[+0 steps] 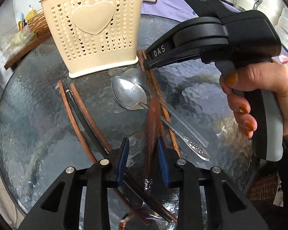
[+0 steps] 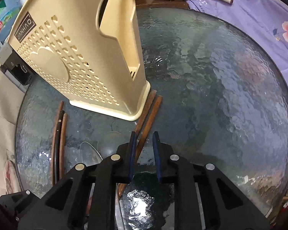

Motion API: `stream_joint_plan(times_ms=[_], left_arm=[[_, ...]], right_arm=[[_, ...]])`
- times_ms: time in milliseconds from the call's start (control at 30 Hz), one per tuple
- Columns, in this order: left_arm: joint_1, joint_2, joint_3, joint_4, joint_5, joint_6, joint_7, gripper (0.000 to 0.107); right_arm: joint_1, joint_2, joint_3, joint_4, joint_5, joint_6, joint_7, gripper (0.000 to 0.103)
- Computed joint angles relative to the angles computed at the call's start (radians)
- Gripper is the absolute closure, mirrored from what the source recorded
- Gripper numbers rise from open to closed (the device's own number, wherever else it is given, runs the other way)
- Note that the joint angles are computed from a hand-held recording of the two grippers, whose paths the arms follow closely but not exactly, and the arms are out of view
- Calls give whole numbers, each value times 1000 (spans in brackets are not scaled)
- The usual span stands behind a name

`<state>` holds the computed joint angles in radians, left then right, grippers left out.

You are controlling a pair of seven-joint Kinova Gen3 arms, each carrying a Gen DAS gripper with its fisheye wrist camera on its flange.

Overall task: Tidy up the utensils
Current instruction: 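Grasp the wooden-handled spoon with left gripper while right gripper grasps a brown chopstick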

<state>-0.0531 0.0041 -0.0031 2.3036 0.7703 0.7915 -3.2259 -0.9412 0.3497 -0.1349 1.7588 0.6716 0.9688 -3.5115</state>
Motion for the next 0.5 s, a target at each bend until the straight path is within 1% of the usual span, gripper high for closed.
stream_joint_plan(times_ms=[67, 233, 333, 500], left_arm=[[0, 8, 0, -4, 0, -2, 9, 84], [8, 32, 20, -29, 2, -18, 42, 84], [30, 37, 40, -38, 5, -43, 72, 84], [75, 42, 70, -58, -15, -84, 157, 85]], right_arm=[[13, -12, 0, 15, -6, -23, 4, 88], [42, -44, 2, 71, 1, -92, -31, 88], [49, -31, -1, 48, -9, -69, -7, 88], [56, -15, 9, 24, -21, -53, 1, 88]])
